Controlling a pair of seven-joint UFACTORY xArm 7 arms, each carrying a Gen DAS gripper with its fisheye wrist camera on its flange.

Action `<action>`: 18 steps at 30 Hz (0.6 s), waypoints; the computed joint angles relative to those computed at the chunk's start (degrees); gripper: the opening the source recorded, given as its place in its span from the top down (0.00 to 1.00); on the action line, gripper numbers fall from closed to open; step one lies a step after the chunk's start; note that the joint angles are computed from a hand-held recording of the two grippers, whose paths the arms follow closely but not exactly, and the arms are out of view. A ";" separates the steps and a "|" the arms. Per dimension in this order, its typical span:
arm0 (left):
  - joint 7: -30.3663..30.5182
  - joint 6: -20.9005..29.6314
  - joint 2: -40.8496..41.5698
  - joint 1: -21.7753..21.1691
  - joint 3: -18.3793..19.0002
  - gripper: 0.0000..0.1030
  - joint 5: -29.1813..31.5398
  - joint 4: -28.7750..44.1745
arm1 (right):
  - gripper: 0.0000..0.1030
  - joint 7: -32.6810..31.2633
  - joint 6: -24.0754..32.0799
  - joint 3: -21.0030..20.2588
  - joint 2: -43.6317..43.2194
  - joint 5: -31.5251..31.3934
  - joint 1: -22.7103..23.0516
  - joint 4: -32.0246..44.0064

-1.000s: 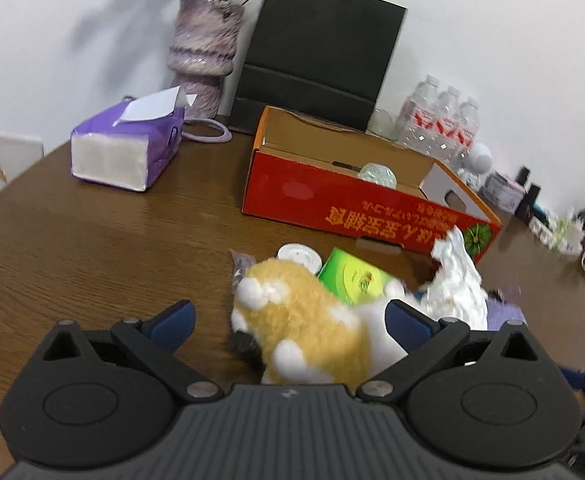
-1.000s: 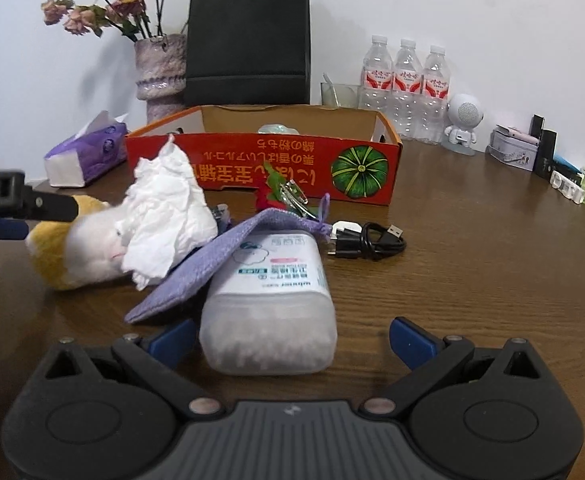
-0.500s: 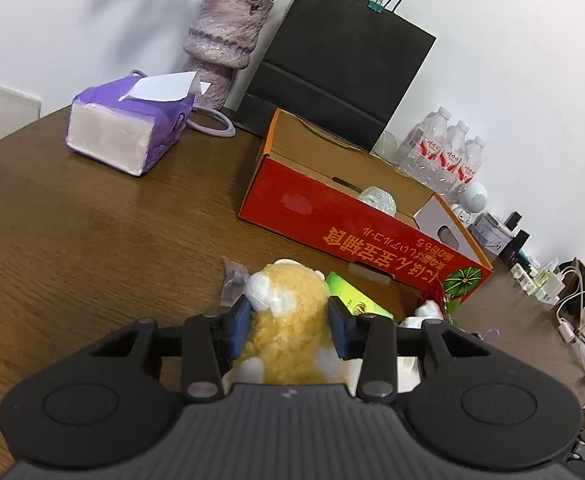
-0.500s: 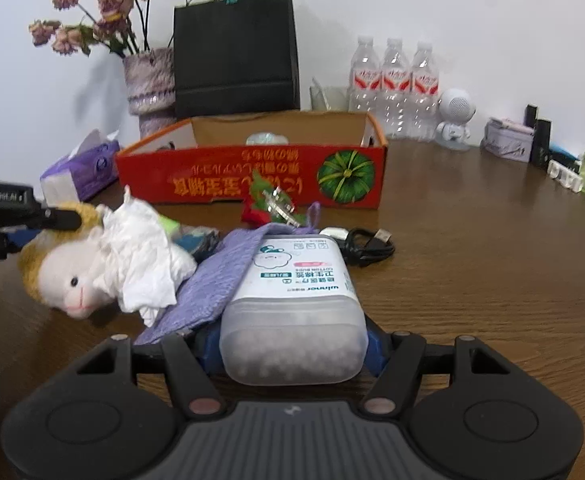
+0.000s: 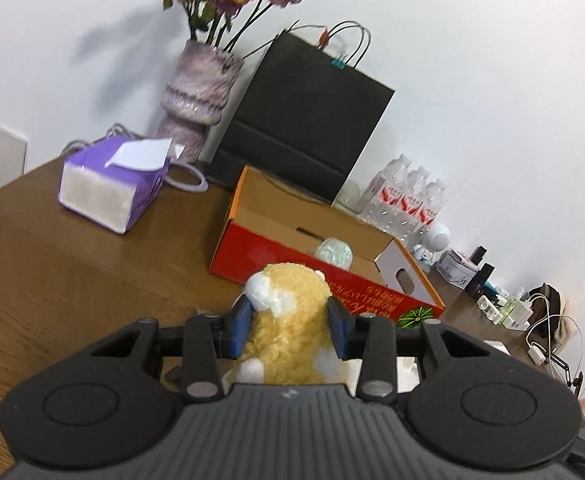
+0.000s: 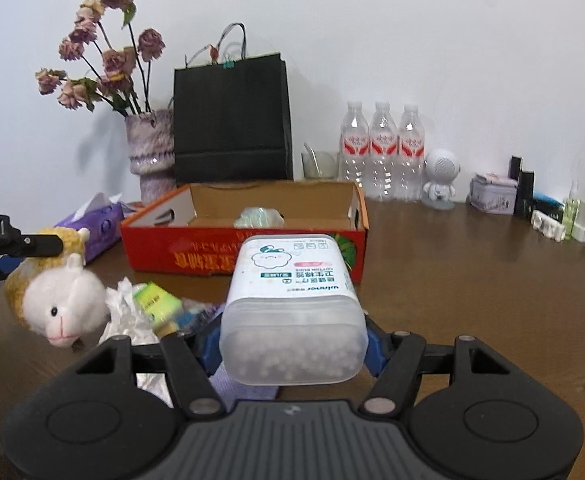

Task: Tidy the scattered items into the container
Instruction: 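Carry the container and plush sheep into the box and open both tools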

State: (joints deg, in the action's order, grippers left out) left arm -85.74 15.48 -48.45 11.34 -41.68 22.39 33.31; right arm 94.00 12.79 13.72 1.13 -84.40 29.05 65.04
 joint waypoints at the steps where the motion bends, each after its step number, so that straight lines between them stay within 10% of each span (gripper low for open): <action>1: 0.15 0.21 0.02 0.01 -0.05 0.61 0.12 0.25 | 0.37 0.12 0.06 0.04 0.10 -0.24 0.07 0.34; 18: 3.11 -4.25 7.66 9.41 -2.07 0.61 4.01 7.09 | 0.37 -7.19 -0.10 -3.21 9.63 4.88 3.59 12.69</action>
